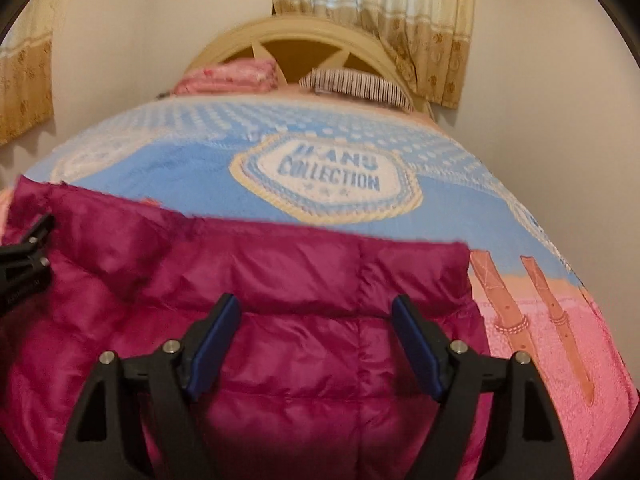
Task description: Fold large clothes
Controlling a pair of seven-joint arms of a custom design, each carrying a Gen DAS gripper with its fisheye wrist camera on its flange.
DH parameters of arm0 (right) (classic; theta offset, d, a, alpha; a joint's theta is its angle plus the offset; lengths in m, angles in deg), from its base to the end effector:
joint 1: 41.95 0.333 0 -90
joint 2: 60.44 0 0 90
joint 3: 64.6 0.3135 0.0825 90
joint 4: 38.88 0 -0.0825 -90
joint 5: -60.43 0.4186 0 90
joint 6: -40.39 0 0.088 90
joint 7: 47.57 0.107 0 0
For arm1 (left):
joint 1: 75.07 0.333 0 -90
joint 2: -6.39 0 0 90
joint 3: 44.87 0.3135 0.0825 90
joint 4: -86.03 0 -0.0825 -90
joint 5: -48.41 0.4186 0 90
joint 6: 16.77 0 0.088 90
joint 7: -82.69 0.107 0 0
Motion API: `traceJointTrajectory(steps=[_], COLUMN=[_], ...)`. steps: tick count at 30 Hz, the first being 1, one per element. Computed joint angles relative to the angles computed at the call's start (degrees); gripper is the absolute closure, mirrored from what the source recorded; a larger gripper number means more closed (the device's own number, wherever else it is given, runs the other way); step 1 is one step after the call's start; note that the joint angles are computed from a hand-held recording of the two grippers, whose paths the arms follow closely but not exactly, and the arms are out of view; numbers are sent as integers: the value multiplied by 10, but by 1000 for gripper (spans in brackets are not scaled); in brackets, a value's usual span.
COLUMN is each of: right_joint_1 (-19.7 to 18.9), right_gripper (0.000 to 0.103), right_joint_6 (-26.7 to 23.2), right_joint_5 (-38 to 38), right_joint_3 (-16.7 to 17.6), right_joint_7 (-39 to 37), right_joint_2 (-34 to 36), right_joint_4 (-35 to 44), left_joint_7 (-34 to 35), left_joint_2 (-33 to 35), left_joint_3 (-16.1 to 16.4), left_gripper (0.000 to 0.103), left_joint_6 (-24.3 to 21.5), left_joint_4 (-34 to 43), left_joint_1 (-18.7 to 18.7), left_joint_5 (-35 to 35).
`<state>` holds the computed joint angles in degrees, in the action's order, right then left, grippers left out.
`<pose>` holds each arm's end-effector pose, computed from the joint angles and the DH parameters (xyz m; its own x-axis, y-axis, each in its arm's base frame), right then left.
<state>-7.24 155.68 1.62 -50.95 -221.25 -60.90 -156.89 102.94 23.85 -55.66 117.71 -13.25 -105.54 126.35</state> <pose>0.4272 0.4046 0.4415 -0.3973 -0.9073 0.1380 -0.6089 0.1481 -0.7793 0.5468 -0.4453 0.4305 -0.0978 -0.8940 -0.4373 -0.4949 0.4249 -0.7579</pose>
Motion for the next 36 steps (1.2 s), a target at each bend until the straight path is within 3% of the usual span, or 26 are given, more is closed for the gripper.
traceJointTrajectory(steps=[2,10,21,36], right_joint_1=[-5,-13,-17,-23], right_gripper=[22,21,16,10], right_joint_6=[13,47,53,56], right_joint_5=[8,21,39,71], right_joint_3=[-4,-9,-11,-20], right_joint_7=[9,33,28,6], right_joint_2=[-1,-2,7,23], right_joint_4=[-10,-29,-23,-10], left_joint_7=[17,45,104,123], left_joint_2=[15,43,59,69], left_joint_3=[-2,6,10,17], left_gripper=[6,2,1,1], left_joint_6=[5,14,32,24], left_joint_4=[11,32,52,63], left_joint_1=[10,5,12,5], left_joint_5=[-43,-78,-159,-177])
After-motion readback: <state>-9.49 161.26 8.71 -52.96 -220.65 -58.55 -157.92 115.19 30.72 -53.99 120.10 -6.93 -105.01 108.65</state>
